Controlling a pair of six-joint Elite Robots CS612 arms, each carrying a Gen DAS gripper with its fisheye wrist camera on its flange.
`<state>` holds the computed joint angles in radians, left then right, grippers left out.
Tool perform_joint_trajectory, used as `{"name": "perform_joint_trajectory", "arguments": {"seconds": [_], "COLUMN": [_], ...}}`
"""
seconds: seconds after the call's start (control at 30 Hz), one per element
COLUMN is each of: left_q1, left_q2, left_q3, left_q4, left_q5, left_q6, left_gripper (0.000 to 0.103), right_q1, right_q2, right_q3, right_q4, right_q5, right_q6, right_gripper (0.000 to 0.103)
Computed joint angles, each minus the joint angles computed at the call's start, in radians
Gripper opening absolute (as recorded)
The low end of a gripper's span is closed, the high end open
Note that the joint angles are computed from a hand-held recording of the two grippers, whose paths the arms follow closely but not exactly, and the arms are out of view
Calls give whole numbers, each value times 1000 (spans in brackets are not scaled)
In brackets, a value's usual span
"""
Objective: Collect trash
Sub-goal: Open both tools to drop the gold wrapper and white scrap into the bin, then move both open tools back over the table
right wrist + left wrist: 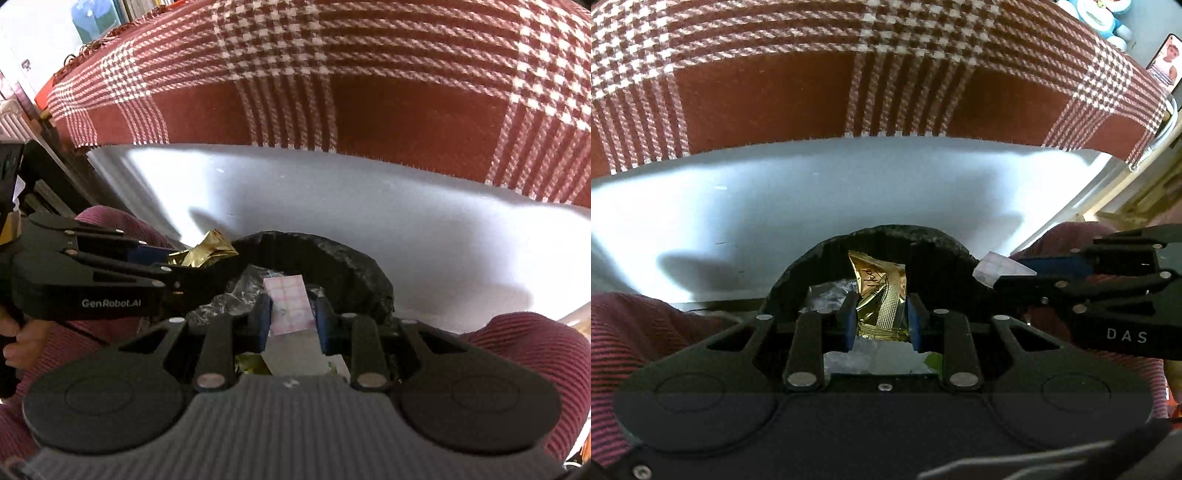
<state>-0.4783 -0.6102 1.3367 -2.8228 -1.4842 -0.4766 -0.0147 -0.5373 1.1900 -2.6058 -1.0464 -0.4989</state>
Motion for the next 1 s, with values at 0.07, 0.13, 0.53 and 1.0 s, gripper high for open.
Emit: {"name": "perform_joint_trajectory", "arguments": {"seconds": [0.07,0.13,0.53,1.0], "left_q1": [0,0,1,17], "left_q2": [0,-1,-11,-47], "left_q3": [-1,1,7,18], "left_q4": [1,1,7,-348], "left_q5": [-1,0,5,44], "left_q6": [1,1,-36,160], "left_gripper": [26,26,62,87], "right_q1": [0,-1,-2,-24], "right_q2": [1,1,2,-15], "right_q3": [-3,-2,-3,-34], "right_q4": [2,3,-21,-220], "right_q5": [0,0,12,109], "right_q6": [-1,0,11,98], "right_gripper": [32,32,61,78]}}
